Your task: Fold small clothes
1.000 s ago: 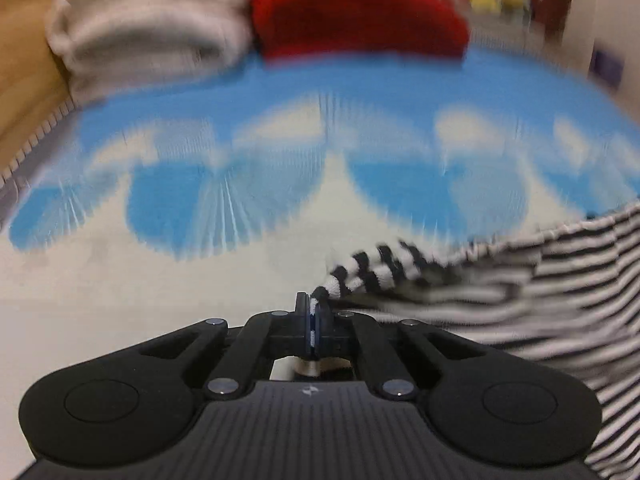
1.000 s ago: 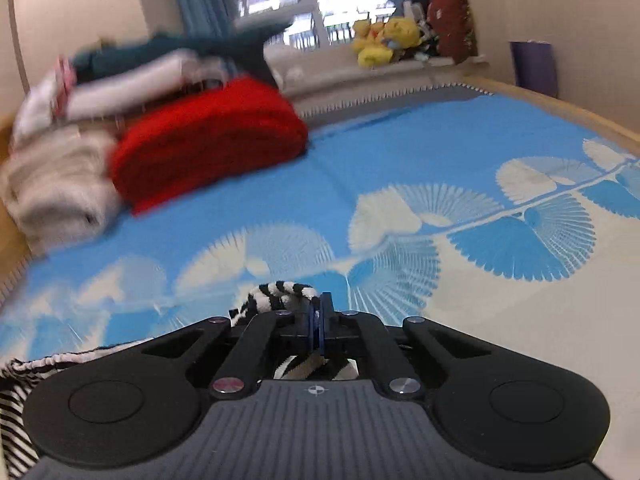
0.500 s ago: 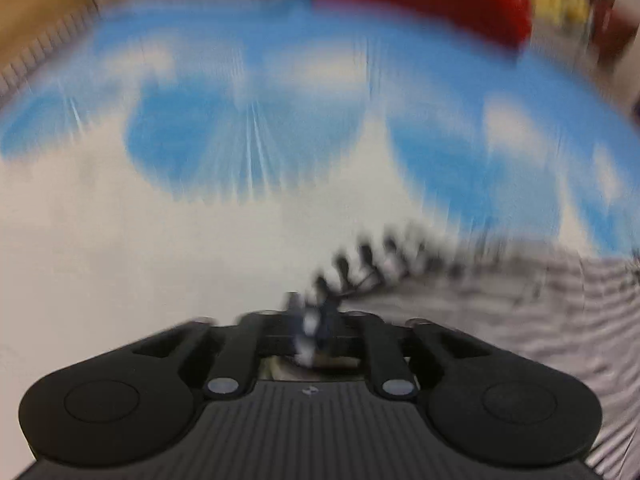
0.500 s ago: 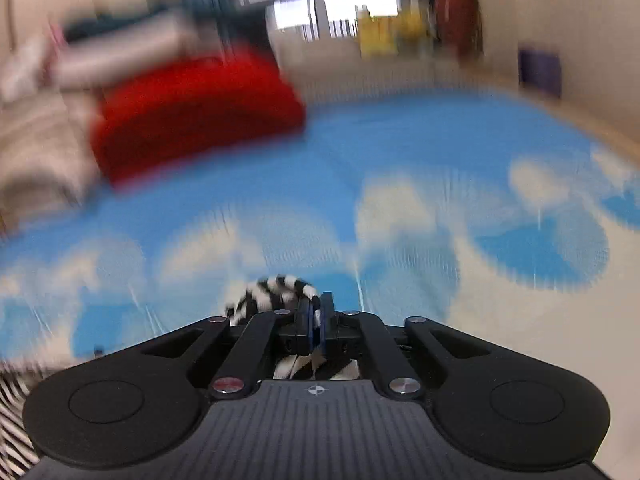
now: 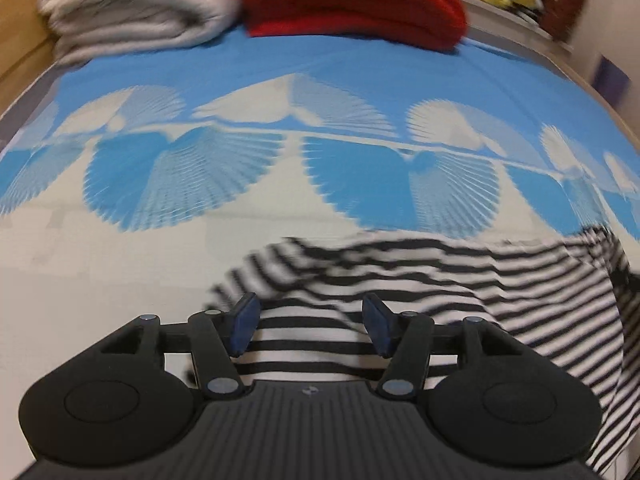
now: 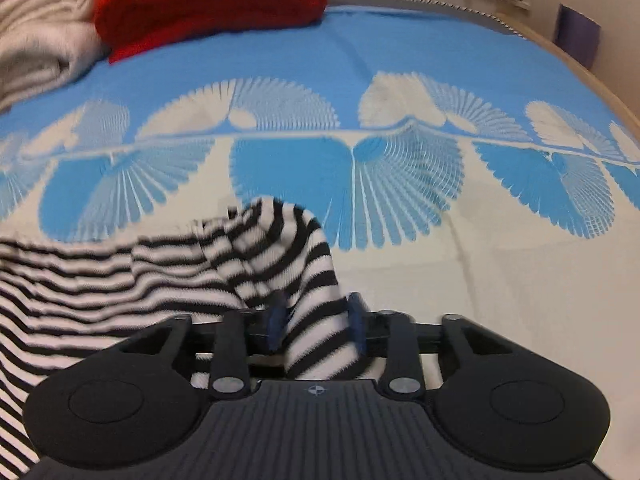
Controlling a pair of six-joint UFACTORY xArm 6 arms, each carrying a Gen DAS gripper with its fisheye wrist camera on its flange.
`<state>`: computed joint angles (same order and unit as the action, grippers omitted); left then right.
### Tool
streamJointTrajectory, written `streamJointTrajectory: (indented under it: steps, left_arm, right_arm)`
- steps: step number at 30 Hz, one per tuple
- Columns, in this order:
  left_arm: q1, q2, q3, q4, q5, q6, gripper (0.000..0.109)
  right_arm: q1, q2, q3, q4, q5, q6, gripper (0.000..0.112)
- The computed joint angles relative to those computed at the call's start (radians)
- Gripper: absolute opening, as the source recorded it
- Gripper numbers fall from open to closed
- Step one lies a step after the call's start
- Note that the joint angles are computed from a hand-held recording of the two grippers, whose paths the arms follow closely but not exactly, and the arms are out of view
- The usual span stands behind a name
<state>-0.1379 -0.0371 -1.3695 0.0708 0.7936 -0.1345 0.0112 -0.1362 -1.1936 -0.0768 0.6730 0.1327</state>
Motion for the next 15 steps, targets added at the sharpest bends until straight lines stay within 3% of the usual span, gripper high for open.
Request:
streamJointTrajectory:
  steps: [3,6,11,15]
  left_arm:
    - [-0.033,0.013,0.01,0.016,-0.001,-0.002,0.062]
    - [-0.048,0.044,-0.003,-0.014,0.009,0.005,0.062]
    - [-0.05,0.108,-0.028,0.035,0.019,-0.003,0.063]
    - [-0.01,0.111,-0.029,-0.007,0.018,-0.067,0.063]
  right_arm:
    - [0.005,0.026,0.002,-0.134,-0.058,0.137,0.003]
    - [0.0,0.041,-0.012,-0.235,-0.056,0.287,0.003]
    - [0.02,0.065,-0.033,-0.247,-0.022,0.279,0.006]
    - [0.023,0.022,-0.002,-0.254,-0.033,0.25,0.027]
